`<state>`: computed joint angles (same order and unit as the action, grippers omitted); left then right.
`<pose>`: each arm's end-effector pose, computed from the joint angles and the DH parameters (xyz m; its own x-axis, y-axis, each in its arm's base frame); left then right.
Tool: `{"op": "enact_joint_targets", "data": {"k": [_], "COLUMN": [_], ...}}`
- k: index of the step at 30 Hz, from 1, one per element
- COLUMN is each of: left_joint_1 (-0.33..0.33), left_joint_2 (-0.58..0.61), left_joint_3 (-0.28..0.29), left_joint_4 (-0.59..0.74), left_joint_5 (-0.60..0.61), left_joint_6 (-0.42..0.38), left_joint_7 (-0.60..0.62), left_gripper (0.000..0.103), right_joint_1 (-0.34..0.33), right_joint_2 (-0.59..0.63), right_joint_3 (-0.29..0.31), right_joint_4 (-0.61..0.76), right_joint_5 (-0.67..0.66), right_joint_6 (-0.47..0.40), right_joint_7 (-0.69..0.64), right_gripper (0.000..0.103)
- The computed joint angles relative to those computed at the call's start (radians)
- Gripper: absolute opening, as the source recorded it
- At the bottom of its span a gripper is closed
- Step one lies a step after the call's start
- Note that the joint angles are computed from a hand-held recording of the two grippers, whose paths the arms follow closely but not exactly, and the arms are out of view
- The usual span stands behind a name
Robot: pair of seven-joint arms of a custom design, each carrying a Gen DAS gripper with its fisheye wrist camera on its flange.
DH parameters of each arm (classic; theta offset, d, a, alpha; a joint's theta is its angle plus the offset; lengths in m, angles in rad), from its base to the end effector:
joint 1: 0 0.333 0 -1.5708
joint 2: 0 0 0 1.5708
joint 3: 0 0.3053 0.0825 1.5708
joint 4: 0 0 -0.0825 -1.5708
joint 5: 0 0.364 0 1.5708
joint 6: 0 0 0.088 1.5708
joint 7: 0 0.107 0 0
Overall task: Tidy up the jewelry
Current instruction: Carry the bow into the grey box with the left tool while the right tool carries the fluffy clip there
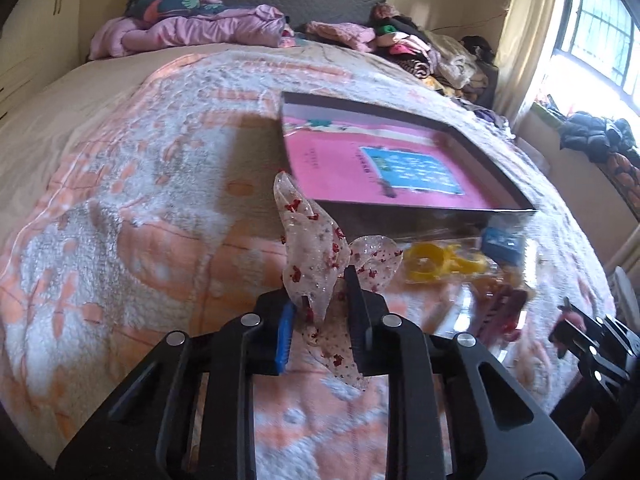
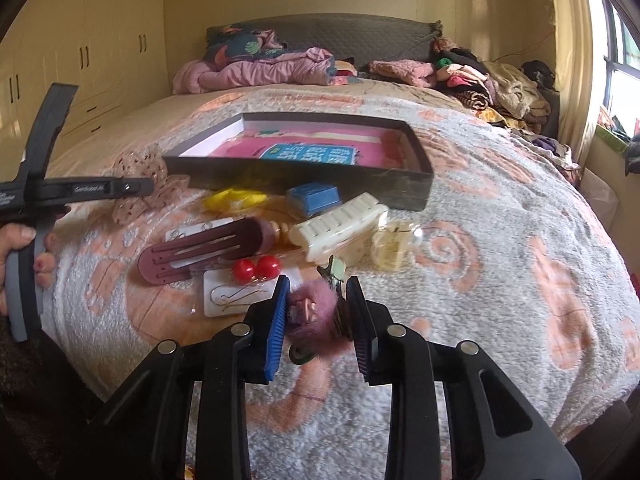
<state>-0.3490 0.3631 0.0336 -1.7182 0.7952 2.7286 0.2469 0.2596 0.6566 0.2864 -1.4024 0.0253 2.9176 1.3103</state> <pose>0.6302 -0.2368 0.4409 0.2780 -0.9415 0.1906 -0.6348 -0.3290 -0.6991 0.6700 0.3340 0.4364 0.5993 -0.8005 0.0061 -0.4996 -0.3800 -0.7785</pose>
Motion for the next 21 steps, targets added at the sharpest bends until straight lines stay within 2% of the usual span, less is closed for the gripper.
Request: {"op": "enact_joint_targets", "data": {"k": [11,21], "left_joint_1": [-0.028,-0.058], "left_joint_2": [0.019,0.131], "left_joint_3": [-0.020,0.003], "left_joint_4": [0.085,0.296], "left_joint_5": [-0.038,-0.095], "left_joint_6": [-0.001,-0.023], "left_joint_7": [0.080,0.194], "left_gripper": [0.015,0.015], "right_joint_1": [-0.025,-0.037], "right_joint_2": [-0.022,0.046], "right_joint_3": [-0.013,-0.014], "right_joint_4": [-0.001,0.149], "right_joint_5": [0.000,-0.029], "right_joint_6": [0.053,0.052], "right_joint_7": [0.036,0.027], "right_gripper": [0.028,0.028]}}
